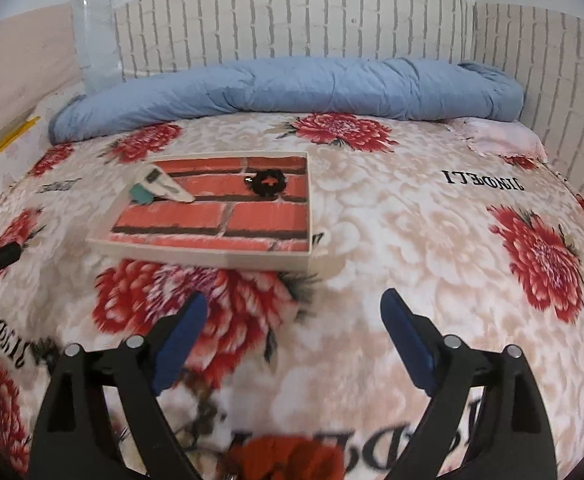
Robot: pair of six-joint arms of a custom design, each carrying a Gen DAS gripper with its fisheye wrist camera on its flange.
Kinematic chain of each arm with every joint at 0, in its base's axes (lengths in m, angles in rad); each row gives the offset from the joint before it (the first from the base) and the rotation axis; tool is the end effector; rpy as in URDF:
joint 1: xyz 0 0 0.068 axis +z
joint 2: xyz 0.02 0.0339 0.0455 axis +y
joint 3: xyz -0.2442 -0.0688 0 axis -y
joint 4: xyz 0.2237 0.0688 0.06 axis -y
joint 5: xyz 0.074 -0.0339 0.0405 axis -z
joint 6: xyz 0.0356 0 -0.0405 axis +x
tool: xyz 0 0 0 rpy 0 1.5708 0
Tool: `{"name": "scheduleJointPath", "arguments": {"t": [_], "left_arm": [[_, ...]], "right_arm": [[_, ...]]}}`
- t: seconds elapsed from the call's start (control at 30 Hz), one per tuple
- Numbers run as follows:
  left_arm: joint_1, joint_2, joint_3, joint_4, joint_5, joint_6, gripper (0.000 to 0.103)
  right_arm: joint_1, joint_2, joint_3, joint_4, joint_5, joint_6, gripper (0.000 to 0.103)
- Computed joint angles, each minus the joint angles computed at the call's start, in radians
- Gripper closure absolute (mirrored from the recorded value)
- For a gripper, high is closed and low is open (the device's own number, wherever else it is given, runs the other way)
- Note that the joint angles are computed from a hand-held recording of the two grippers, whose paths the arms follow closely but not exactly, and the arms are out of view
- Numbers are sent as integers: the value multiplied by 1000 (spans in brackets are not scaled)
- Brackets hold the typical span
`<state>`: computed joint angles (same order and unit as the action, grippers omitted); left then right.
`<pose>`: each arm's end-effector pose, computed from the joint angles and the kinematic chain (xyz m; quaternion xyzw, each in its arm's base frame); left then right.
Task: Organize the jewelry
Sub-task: 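Move both grippers back toward the remaining jewelry, then grasp the white-band watch with the left gripper while the right gripper grasps the black leather bracelet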
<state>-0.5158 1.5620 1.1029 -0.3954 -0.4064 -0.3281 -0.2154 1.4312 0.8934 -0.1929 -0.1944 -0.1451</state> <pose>0.2810 -0.1431 0.2319 0.0155 0.9199 0.0318 0.3906 0.2848 -0.0553 0.2196 -0.0076 0.9096 0.0144 0.4152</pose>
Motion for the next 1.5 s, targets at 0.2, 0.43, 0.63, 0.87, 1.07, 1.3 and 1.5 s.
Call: {"name": "scheduleJointPath", "arguments": {"t": [0.2,0.43,0.63,0.87,1.07,1.3,1.5], "left_arm": [[-130,-207,-214,1,-63,-110,5],[-313,-369,-406,-7,-205,-238,5],[-378,-428,-547,34,-232,-339,5],[-377,-438,-698,162,-241,-389,5],[-392,-353,-713,220,-241,-382,5],[-382,-296,-715,273,-211,-352,5],[-370,-290,-724,300,-183,-343,16]], "right_arm": [[-34,-291,-274,58,-22,-7,12],[-10,-605,-541,57,13,-31,12],[10,-742,-694,117,37,-2,12],[14,-804,-778,180,54,-21,12],[22,-715,-783,245,63,-29,12],[53,-577,-770,314,88,-29,29],[66,-496,-745,332,91,-31,47]]}}
